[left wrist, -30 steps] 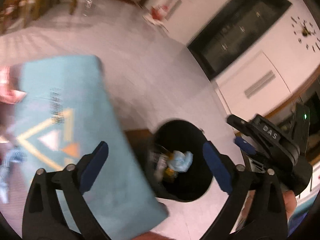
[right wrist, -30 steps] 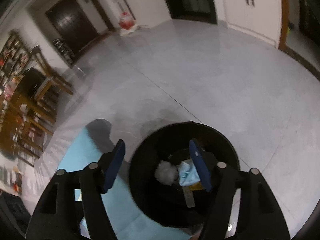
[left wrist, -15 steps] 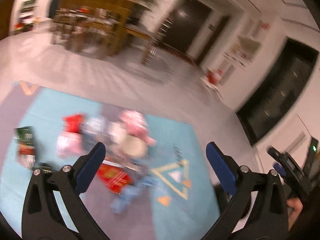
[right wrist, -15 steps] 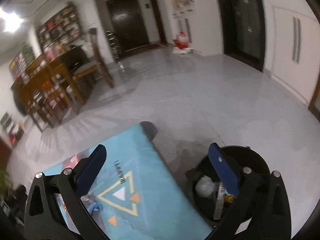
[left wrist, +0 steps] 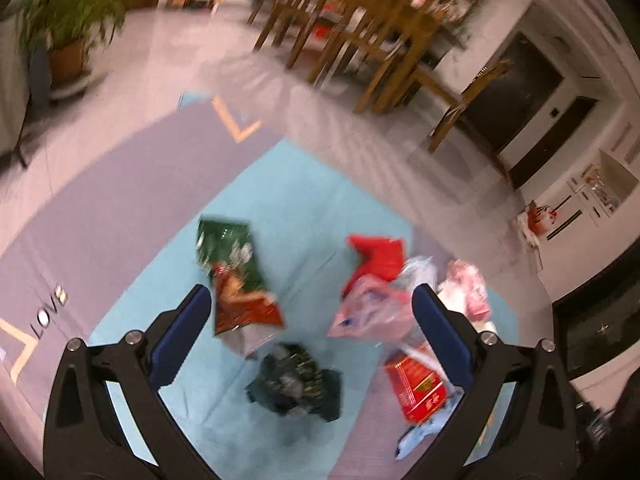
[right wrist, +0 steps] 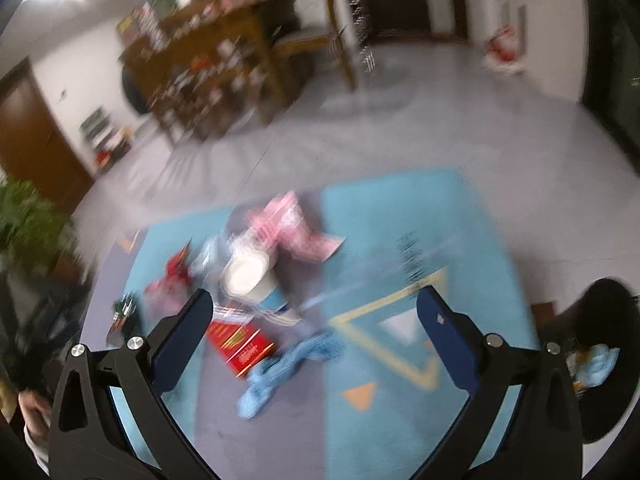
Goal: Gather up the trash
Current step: 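Grasp the green snack wrapper with the left tool while the right tool grasps the blue cloth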
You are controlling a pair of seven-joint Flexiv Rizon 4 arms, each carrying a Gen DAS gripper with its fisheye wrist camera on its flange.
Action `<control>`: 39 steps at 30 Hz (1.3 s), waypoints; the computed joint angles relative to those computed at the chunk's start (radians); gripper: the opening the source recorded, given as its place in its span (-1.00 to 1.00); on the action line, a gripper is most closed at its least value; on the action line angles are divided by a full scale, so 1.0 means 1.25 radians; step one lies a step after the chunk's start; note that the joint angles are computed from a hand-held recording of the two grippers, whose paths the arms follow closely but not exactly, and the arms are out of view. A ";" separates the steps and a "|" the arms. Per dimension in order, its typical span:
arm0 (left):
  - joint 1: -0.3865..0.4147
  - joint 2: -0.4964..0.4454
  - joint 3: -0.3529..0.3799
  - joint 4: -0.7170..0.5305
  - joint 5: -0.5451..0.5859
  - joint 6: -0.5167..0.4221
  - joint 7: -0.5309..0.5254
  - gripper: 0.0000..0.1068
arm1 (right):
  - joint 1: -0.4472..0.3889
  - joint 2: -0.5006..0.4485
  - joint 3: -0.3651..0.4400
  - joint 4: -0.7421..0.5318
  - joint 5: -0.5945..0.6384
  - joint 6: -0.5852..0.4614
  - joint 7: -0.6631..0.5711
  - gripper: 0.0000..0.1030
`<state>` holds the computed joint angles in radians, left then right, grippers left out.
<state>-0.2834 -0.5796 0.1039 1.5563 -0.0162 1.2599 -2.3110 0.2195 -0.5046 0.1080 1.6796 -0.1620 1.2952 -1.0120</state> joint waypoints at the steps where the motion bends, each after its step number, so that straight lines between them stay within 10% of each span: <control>1: 0.009 0.002 -0.012 0.011 -0.012 -0.005 0.005 0.87 | -0.010 -0.021 0.030 -0.026 0.019 -0.031 -0.015 0.94; 15: 0.088 -0.037 -0.113 0.043 -0.160 -0.050 0.093 0.84 | -0.004 -0.123 0.104 -0.166 0.174 -0.271 -0.132 0.02; 20: 0.048 -0.038 -0.038 0.041 -0.128 -0.008 0.035 0.81 | 0.032 -0.117 0.060 -0.142 0.146 -0.254 -0.119 -0.17; 31: 0.118 -0.059 -0.133 0.094 -0.228 0.066 0.071 -0.41 | 0.021 -0.114 0.060 -0.144 0.131 -0.293 -0.106 -0.34; 39: 0.052 -0.020 -0.080 0.104 -0.185 0.141 0.082 -0.56 | 0.014 -0.118 0.064 -0.156 0.144 -0.306 -0.121 -0.34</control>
